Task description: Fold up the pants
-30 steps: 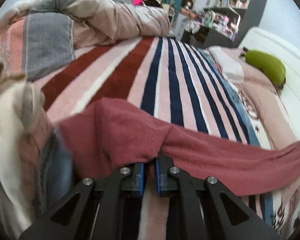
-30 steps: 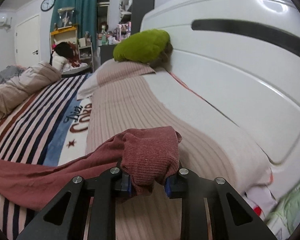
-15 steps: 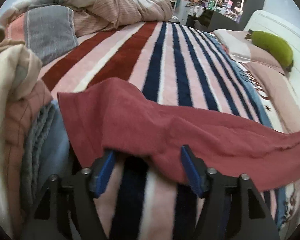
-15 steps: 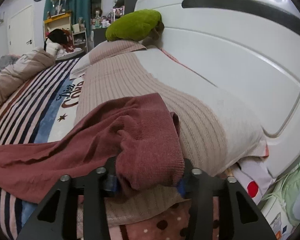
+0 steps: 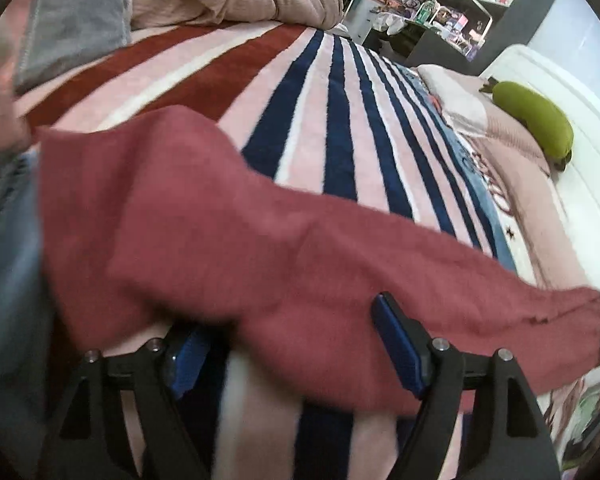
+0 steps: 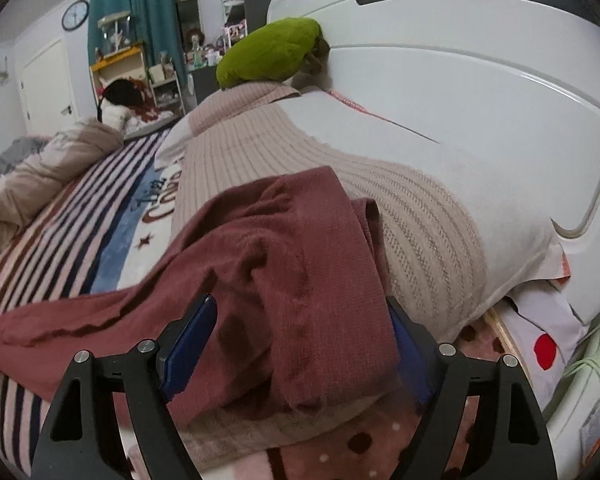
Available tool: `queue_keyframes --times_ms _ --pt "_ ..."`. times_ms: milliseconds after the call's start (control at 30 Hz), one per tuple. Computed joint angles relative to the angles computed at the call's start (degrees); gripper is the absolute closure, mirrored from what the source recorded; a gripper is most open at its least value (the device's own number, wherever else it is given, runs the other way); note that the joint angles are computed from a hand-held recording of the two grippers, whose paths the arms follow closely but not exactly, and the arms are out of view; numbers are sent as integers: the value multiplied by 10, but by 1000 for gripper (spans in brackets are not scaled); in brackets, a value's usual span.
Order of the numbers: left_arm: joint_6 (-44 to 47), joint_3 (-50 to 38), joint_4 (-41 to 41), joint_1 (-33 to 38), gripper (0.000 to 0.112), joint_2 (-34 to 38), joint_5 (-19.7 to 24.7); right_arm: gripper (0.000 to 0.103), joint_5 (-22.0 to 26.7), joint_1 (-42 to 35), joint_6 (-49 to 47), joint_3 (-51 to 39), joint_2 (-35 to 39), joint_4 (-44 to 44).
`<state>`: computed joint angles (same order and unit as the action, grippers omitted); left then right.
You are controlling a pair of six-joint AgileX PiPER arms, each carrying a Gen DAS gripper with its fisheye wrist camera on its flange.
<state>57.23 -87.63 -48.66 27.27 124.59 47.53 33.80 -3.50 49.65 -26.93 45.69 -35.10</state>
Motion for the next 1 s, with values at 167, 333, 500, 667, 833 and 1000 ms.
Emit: queue_keyframes --times_ms 167,333,500,667,833,1000 --pt "-48 -63 -11 -24 40 43 -26 38 -10 15 71 -12 42 -69" --pt "-74 -98 -6 -32 105 67 -63 83 55 92 239 -18 92 -223" --pt "6 -44 -59 -22 109 26 -92 96 103 139 278 -16 72 -269" --pt "80 26 -96 -3 110 -52 -103 96 147 162 224 -37 17 -243" --pt "116 80 -94 35 110 -127 -69 97 190 173 148 -57 -52 -180" --pt "135 123 -59 74 110 -171 -29 97 211 126 31 -81 -121 -82"
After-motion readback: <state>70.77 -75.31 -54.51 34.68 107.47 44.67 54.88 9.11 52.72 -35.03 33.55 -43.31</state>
